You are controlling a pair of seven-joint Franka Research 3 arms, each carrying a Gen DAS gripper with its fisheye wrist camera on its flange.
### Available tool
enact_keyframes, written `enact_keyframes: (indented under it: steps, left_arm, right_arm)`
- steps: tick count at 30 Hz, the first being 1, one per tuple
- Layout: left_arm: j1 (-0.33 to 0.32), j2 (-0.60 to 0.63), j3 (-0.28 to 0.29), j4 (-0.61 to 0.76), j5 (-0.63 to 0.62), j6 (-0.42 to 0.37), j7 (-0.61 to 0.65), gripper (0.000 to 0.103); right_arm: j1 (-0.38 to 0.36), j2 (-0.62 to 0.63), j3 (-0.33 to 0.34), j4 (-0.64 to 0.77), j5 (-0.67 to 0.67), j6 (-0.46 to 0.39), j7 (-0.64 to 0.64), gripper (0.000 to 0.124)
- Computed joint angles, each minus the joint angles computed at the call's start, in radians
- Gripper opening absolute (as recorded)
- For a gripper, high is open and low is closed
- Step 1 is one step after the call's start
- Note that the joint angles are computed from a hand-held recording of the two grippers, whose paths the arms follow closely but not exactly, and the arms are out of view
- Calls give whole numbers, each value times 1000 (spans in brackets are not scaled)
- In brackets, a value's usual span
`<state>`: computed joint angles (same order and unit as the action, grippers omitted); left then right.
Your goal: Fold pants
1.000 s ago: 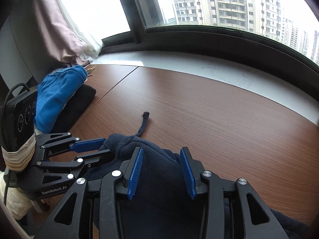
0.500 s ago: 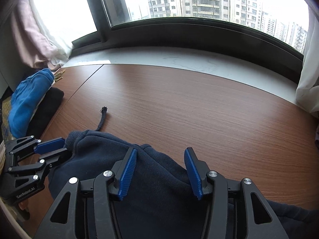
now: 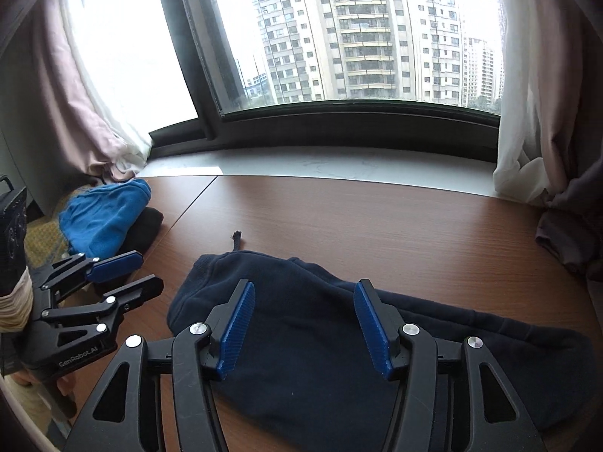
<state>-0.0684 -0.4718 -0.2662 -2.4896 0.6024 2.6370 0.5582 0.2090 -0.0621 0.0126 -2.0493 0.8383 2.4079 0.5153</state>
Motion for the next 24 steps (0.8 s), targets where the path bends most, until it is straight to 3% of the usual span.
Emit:
enact_keyframes:
  steps: [6, 15, 19, 24]
  left_arm:
    - [-46, -42, -39, 6, -11, -35, -14, 52]
    - [-88, 8, -88, 77, 25, -4, -22, 63]
    - [-84, 70, -149, 157, 94, -58, -94, 71]
    - [-103, 191, -203, 278, 202, -157, -242, 73]
  right_arm:
    - [-27, -138, -42, -123, 5, 22, 17, 56]
    - [-58, -295, -105, -260, -6, 98, 124, 56]
    - [-70, -317, -150, -277, 13, 83, 133, 56]
    - [-102, -299, -207, -254, 38, 23, 73, 56]
